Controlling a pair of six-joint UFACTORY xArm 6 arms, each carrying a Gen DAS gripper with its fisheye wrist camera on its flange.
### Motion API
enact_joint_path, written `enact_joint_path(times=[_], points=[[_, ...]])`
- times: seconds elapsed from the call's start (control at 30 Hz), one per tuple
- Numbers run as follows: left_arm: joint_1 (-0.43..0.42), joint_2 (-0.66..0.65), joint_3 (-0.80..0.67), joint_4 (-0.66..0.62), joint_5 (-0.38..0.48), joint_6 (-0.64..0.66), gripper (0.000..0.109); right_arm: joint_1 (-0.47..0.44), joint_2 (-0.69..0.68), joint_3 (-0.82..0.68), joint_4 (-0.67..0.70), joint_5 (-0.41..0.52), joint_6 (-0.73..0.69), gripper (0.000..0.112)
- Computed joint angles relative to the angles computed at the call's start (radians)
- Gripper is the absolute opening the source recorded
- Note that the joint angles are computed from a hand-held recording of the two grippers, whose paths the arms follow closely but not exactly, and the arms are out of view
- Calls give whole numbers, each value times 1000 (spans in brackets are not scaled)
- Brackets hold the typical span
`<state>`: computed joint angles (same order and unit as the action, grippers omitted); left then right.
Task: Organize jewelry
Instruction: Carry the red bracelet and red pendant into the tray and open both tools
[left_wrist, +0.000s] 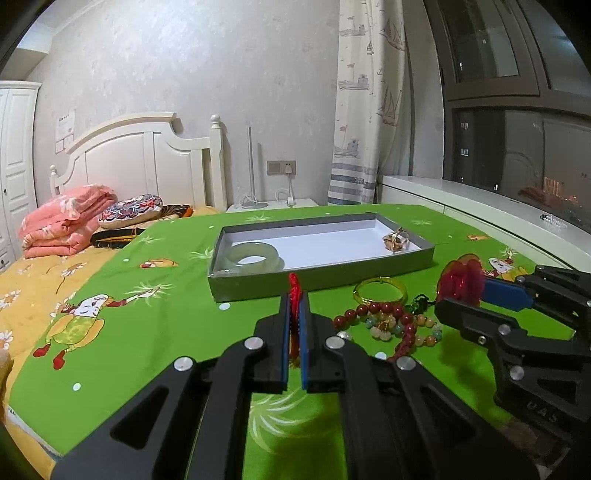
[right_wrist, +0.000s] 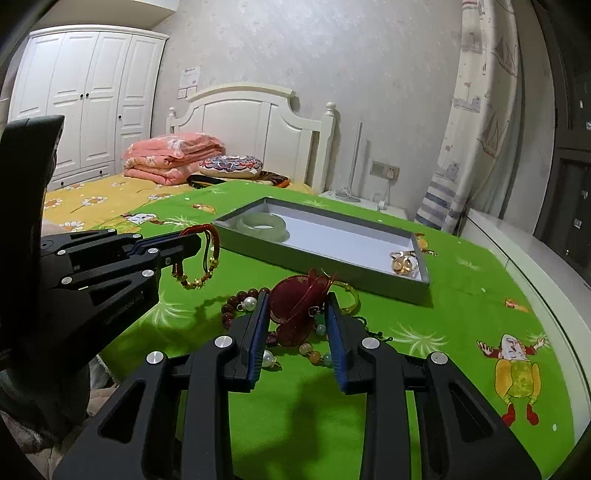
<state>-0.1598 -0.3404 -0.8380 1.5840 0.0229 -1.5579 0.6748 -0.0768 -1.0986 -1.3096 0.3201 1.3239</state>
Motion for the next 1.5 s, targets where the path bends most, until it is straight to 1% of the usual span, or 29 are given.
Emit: enact_joint_path(times=[0.03, 0.1, 0.3, 0.4, 0.53, 0.67, 0.8, 1.0, 1.2, 1.33, 1.5], points=[[-2, 3, -5, 4, 7, -9, 4, 2, -1, 1, 0, 5, 3, 29], [-2, 13, -18, -27, 12, 17, 4, 1, 5, -5, 15, 10, -2, 29], [-12, 43, -86, 1, 63, -11, 4, -21, 51, -73, 82, 28, -65, 29], [-14, 66, -118, -43, 77, 35, 4, -30, 83, -124, 103, 44, -95, 29], [-11, 119, -184, -127, 82, 113, 5, -57, 129, -186, 161, 31, -149, 29], [-16, 175, -252, -197, 100, 183, 4, -73, 180, -258, 204, 47, -208, 29], [-29, 242, -332, -248, 135, 237, 4, -91, 239, -333, 254, 64, -275, 29], [-48, 355, -455, -287, 199, 299, 4, -112, 336, -453, 327, 88, -352, 29], [-63, 482, -589, -364, 277, 395, 5, -132, 440, -590, 437, 137, -455, 29], [-72, 548, -667, -424, 316, 463, 5, -139, 518, -702, 513, 188, -530, 29], [-85, 626, -762, -467, 356, 526, 5, -144, 613, -842, 603, 254, -611, 29]])
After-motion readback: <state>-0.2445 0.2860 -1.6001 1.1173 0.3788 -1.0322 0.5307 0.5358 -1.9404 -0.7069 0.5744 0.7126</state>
